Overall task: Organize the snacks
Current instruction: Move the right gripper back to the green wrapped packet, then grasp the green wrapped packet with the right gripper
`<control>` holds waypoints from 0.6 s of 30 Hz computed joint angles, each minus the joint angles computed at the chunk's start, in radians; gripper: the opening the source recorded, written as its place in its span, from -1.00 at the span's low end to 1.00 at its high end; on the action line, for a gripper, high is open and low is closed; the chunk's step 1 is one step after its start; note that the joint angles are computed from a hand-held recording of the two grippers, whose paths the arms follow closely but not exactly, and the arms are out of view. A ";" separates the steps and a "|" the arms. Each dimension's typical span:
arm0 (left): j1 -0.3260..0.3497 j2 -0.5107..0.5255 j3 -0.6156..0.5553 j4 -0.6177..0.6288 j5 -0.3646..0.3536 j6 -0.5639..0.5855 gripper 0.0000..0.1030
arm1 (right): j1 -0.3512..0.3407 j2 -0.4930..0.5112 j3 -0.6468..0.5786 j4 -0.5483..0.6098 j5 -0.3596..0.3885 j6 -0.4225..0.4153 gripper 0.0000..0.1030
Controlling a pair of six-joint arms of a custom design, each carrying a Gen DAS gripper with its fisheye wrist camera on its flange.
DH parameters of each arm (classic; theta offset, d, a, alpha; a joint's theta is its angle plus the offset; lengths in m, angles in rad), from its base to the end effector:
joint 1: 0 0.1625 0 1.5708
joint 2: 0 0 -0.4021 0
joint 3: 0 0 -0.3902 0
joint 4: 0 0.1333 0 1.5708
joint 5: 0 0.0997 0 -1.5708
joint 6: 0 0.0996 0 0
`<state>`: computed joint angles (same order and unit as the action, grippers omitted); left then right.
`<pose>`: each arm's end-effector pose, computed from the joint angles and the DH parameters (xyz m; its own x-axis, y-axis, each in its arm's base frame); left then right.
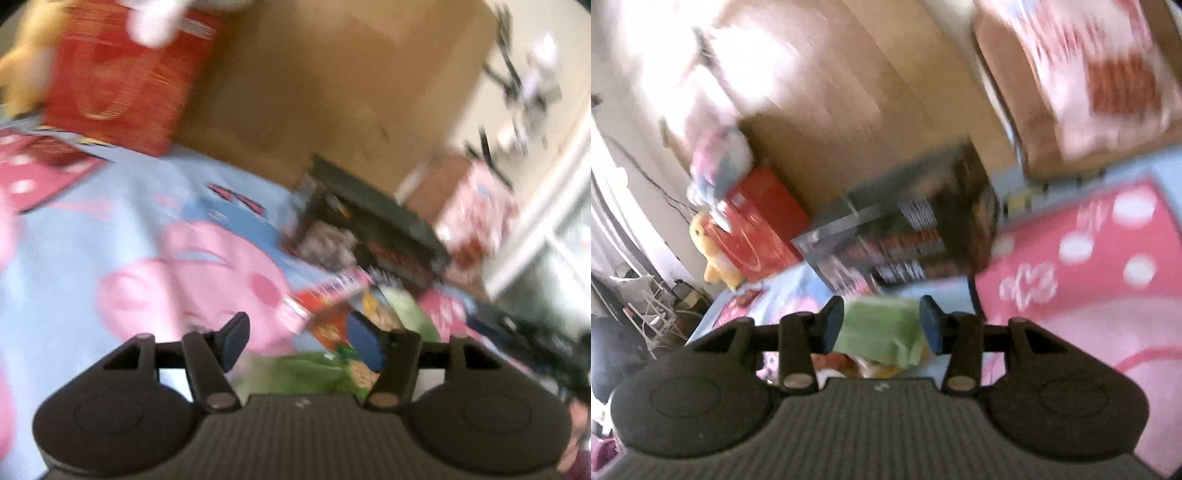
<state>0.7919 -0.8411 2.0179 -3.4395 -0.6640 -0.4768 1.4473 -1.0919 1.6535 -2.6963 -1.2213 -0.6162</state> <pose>-0.2243 -0.5286 0.1183 -0.9515 -0.1846 -0.2460 0.1173 0.5215 -0.8452 0.0861 -0.6655 0.2858 -0.8395 -0.5385 0.0727 -0.4669 0.6464 -0.6034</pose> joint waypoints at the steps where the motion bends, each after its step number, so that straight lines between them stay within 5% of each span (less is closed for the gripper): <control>1: -0.006 -0.021 0.030 -0.025 0.022 -0.024 0.17 | 0.000 -0.018 0.016 0.010 0.030 -0.024 -0.05; 4: -0.026 -0.073 0.105 -0.031 0.044 -0.085 0.17 | 0.012 -0.070 0.067 0.094 0.087 -0.156 -0.03; 8: -0.044 -0.103 0.177 -0.040 0.012 -0.143 0.17 | 0.060 -0.084 0.112 0.201 0.029 -0.327 -0.01; 11: -0.063 -0.098 0.213 -0.081 0.021 -0.134 0.17 | 0.098 -0.040 0.091 0.228 -0.029 -0.302 -0.03; 15: -0.076 -0.092 0.243 -0.134 0.032 -0.103 0.17 | 0.127 0.027 0.022 0.251 -0.081 -0.187 -0.45; 18: -0.070 -0.088 0.255 -0.157 0.038 -0.102 0.18 | 0.144 0.054 -0.009 0.267 -0.113 -0.139 -0.50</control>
<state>0.7224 -0.9291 2.2729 -3.5968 -0.6258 -0.5793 1.5914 -1.0377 1.6450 -2.4293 -1.3342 -0.7557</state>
